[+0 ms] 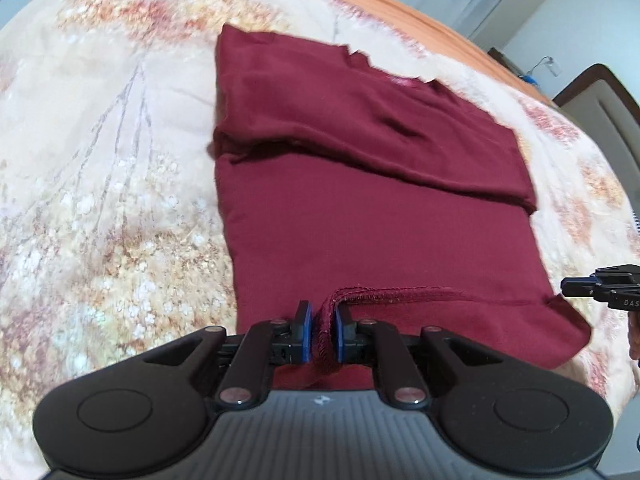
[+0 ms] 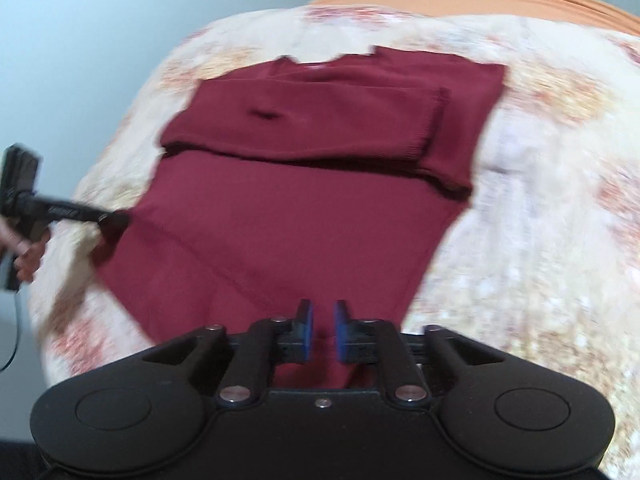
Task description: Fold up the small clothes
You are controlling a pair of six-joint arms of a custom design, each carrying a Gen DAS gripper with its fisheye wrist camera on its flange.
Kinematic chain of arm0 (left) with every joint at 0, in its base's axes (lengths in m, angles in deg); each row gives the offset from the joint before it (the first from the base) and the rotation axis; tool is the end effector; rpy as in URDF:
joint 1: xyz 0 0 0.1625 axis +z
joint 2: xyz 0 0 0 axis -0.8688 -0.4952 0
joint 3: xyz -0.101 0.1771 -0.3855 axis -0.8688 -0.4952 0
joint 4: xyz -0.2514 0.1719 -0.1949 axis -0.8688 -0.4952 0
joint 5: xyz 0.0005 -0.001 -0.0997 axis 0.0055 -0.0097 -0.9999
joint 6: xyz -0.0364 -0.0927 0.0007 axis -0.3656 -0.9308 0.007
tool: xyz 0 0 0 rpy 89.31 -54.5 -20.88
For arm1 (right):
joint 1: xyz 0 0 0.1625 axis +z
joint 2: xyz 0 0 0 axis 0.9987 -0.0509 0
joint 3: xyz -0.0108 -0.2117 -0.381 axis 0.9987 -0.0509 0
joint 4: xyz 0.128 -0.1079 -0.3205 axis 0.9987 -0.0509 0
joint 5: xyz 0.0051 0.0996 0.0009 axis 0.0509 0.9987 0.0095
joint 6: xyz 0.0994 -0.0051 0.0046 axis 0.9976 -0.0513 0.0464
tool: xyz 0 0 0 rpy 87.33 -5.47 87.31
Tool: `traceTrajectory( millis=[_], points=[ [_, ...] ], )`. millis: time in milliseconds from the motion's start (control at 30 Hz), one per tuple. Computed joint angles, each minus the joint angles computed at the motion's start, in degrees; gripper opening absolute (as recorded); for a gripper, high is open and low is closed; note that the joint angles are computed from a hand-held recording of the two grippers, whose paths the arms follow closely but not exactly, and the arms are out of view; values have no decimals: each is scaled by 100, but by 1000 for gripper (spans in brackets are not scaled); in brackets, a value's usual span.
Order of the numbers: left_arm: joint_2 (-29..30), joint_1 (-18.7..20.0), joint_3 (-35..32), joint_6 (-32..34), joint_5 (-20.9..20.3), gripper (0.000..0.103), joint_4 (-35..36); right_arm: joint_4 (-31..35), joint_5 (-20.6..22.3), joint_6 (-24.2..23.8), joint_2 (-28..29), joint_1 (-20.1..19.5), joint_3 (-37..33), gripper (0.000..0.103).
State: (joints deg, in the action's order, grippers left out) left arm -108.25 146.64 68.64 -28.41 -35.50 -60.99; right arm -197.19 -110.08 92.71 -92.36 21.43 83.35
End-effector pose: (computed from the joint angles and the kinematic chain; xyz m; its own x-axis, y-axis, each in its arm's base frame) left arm 0.1116 -0.7610 0.4241 -0.8422 0.4384 -0.3140 0.4735 0.8798 -0.0415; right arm 0.2969 -0.5880 0.0497 -0.9575 -0.0193 0.2878 -0.1603 0.8650 -0.4755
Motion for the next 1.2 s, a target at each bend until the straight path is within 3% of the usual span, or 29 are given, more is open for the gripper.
traceTrajectory(
  millis=[33, 100, 267, 400, 633, 1200],
  points=[
    [23, 1, -1, 4, 44, 12, 9, -163, 18, 164, -31, -29, 95, 19],
    [54, 9, -26, 0, 70, 12, 64, -467, 93, 504, -111, -59, 337, 35],
    [-74, 48, 140, 78, -132, 17, -67, -982, 453, 1257, -247, -158, 948, 37],
    [-148, 64, 175, 73, -239, 34, -93, -1354, 566, 1592, -132, -184, 1099, 37],
    [-240, 38, 164, 129, -55, 47, -24, -1258, 506, 1601, 31, -102, 844, 37],
    [-199, 70, 103, 226, 156, 47, 127, -641, 225, 1659, 97, -5, 519, 37]
  ],
)
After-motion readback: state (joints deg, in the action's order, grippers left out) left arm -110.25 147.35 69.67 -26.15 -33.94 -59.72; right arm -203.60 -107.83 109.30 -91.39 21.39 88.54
